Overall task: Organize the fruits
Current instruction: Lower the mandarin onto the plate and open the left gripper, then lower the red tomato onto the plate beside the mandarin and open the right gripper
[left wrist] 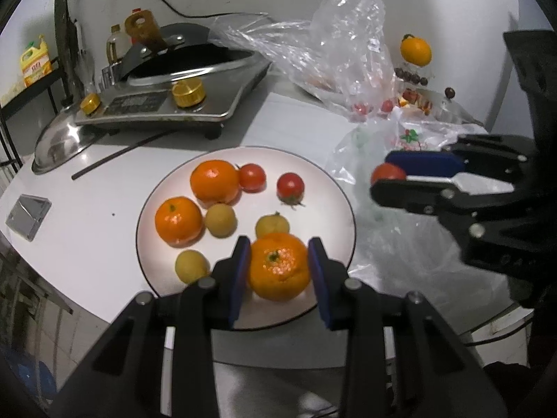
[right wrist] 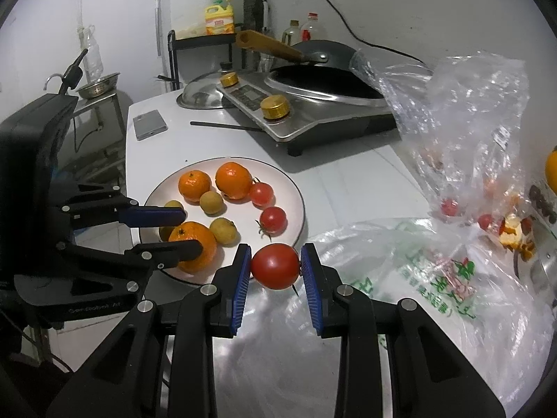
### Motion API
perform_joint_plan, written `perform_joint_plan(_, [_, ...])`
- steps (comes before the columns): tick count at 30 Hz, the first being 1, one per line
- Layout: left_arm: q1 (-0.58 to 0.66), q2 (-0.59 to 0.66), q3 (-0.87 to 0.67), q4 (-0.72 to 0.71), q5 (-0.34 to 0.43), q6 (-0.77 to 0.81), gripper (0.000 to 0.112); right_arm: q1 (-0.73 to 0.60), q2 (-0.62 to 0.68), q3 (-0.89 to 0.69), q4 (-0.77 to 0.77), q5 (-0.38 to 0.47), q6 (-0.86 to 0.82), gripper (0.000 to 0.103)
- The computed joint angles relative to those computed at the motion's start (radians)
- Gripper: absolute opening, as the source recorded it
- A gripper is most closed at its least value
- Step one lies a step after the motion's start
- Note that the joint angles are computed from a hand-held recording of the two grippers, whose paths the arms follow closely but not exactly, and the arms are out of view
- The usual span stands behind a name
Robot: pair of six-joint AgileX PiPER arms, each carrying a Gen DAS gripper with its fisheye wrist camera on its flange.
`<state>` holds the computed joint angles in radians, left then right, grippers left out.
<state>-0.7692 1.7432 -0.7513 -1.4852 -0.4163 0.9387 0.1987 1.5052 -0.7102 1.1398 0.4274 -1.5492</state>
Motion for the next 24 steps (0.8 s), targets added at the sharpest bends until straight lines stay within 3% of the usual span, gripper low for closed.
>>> perform_joint_plan(6, [-0.004, -0.038, 0.04, 0.125, -0.002, -0.122, 0.039, 0.044, 0.065, -0.042, 0.014, -0.011, -0.007, 0.032])
perform_joint_plan(17, [0.009, -0.101, 0.108, 0.155, -0.07, -0.177, 0.043, 0.125, 0.19, -0.115, -0.018, -0.053, 0.03, 0.032])
perform_joint_plan(24, [0.042, -0.115, 0.146, 0.215, -0.072, -0.244, 0.043, 0.143, 0.238, -0.151, -0.051, -0.048, 0.07, 0.032])
